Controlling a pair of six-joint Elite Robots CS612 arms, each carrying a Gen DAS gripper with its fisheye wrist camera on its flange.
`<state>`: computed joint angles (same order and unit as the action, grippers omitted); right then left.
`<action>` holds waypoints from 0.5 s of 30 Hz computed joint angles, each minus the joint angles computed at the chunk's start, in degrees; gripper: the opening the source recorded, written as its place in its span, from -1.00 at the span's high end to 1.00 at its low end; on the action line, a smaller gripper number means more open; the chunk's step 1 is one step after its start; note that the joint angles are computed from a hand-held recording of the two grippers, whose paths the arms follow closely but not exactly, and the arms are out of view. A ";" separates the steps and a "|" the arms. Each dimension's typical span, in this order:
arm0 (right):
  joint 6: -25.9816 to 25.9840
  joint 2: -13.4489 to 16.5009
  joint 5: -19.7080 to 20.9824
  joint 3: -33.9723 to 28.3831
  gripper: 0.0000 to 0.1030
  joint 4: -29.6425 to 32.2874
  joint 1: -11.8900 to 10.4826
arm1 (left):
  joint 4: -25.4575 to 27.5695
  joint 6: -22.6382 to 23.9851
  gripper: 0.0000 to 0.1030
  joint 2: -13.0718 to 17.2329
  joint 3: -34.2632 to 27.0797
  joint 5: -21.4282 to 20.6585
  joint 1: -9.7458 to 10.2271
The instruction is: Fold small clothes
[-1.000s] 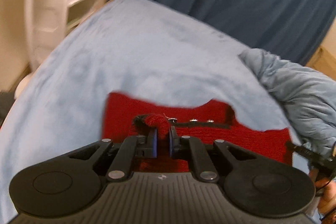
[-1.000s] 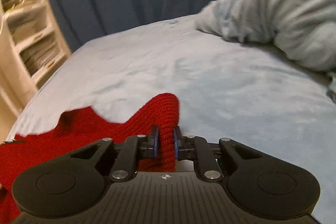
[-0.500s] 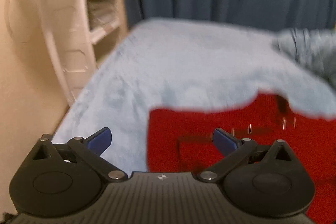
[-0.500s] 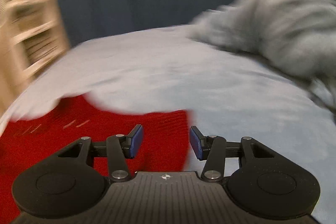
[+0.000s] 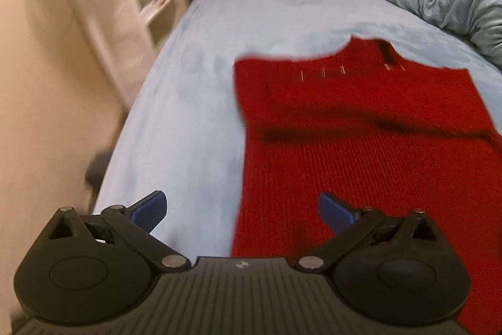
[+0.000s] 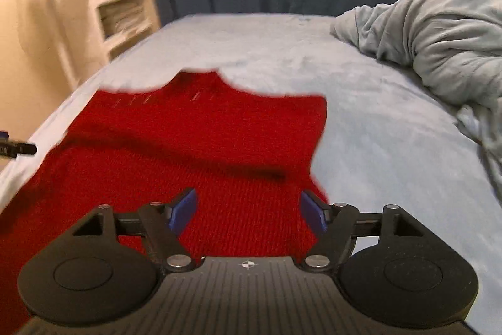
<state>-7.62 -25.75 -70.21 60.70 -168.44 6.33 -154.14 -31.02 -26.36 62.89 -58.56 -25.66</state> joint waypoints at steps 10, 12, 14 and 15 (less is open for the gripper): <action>-1.52 -15.20 0.28 22.78 -0.45 -6.67 1.53 | 4.31 -13.56 -1.00 -11.93 16.79 -4.08 -6.48; -1.85 -16.75 -0.12 25.63 -0.46 -10.00 1.50 | 5.62 -14.30 -1.00 -13.00 17.78 -4.33 -7.37; -1.62 -17.97 -0.46 28.00 -0.46 -12.24 1.41 | 5.06 -15.07 -0.99 -14.04 19.32 -4.29 -8.15; -1.44 -18.62 -0.62 29.20 -0.46 -12.93 1.34 | 4.51 -15.47 -0.99 -14.61 20.23 -4.19 -8.59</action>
